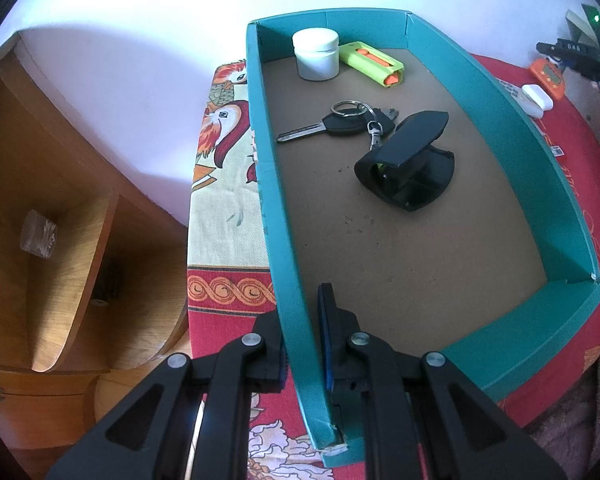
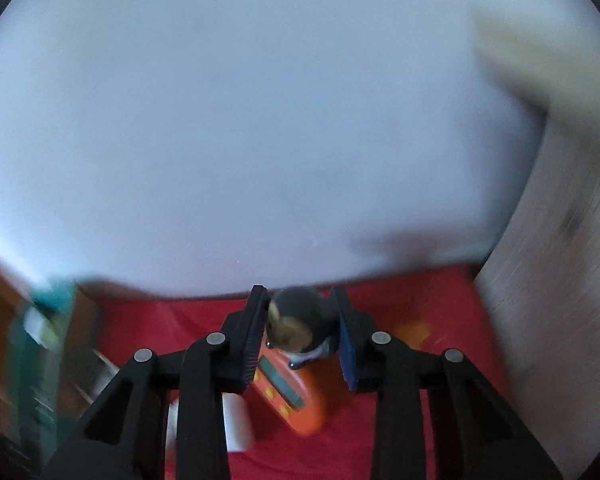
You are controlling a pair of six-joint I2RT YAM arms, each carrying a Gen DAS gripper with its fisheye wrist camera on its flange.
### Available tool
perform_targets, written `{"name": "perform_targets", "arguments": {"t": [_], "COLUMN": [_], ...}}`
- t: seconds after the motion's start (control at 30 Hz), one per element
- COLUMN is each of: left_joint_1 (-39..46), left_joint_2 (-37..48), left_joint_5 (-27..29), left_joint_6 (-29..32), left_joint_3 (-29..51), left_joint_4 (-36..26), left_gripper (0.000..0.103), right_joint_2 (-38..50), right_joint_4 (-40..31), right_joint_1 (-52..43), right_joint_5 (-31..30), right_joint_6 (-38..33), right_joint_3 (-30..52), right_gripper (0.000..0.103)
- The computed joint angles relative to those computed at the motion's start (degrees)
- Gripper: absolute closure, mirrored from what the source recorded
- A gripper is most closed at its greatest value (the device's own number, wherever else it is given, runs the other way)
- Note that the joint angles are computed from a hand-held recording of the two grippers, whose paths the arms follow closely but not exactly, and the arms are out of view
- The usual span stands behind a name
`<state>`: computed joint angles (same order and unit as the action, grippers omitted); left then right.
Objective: Organize objects
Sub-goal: 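Carry the orange timer into the tray with the right gripper and release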
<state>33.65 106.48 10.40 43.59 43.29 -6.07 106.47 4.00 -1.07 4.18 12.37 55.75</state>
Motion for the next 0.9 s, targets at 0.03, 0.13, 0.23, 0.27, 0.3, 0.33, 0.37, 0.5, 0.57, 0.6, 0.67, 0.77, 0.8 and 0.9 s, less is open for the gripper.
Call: {"name": "perform_targets", "arguments": {"t": [0.03,0.13,0.23,0.27,0.3,0.33,0.37,0.5,0.57,0.6,0.67,0.77,0.8,0.9], "left_joint_1": [0.5,1.0,2.3,2.8,2.3,2.3,2.9,3.5,3.7,3.5,3.4,4.5,4.5,5.0], "left_joint_2": [0.2,0.2,0.7,1.0,0.8,0.8,1.2,1.1,1.1,1.0,0.9,1.2,1.2,1.6], "left_joint_5": [0.2,0.3,0.8,1.0,0.8,0.7,0.9,1.1,1.2,1.1,1.1,1.5,1.5,1.7], "left_joint_6": [0.5,0.9,2.1,2.5,2.1,2.1,2.6,3.3,3.5,3.2,3.1,4.1,4.1,4.4], "left_joint_3": [0.2,0.3,1.0,1.4,1.1,1.1,1.5,1.6,1.7,1.5,1.4,2.0,2.0,2.3], "left_joint_4": [-0.1,-0.3,-0.7,-0.8,-0.7,-0.7,-0.9,-1.2,-1.2,-1.1,-1.1,-1.5,-1.5,-1.4], "left_gripper": [0.093,0.093,0.094,0.094,0.094,0.094,0.094,0.094,0.094,0.094,0.094,0.094,0.094,0.094], "right_joint_2": [-0.6,-0.6,0.5,0.7,0.9,0.9,0.1,-5.8,-9.8,-12.0,-14.2,-17.6,-17.8,-10.5], "right_joint_4": [0.1,0.2,0.2,-0.1,-0.4,-0.7,-0.3,1.6,1.4,1.1,-0.3,-3.2,-4.2,-8.0], "right_joint_1": [1.9,5.1,6.4,6.5,6.6,6.6,6.5,6.2,6.8,7.6,9.4,12.7,14.8,25.3], "right_joint_5": [3.7,7.5,9.6,10.1,10.5,10.9,10.9,9.6,8.8,8.6,8.3,6.7,7.2,11.3], "right_joint_6": [-2.9,-7.8,-9.5,-9.7,-9.9,-10.1,-10.0,-9.3,-9.8,-10.1,-10.8,-11.7,-11.3,-8.3], "right_joint_3": [-0.5,-1.2,-0.6,-0.3,0.0,0.2,-0.4,-4.1,-5.6,-6.4,-5.8,-4.9,-4.2,6.2], "right_gripper": [0.072,0.072,0.072,0.072,0.072,0.072,0.072,0.072,0.072,0.072,0.072,0.072,0.072,0.072]}}
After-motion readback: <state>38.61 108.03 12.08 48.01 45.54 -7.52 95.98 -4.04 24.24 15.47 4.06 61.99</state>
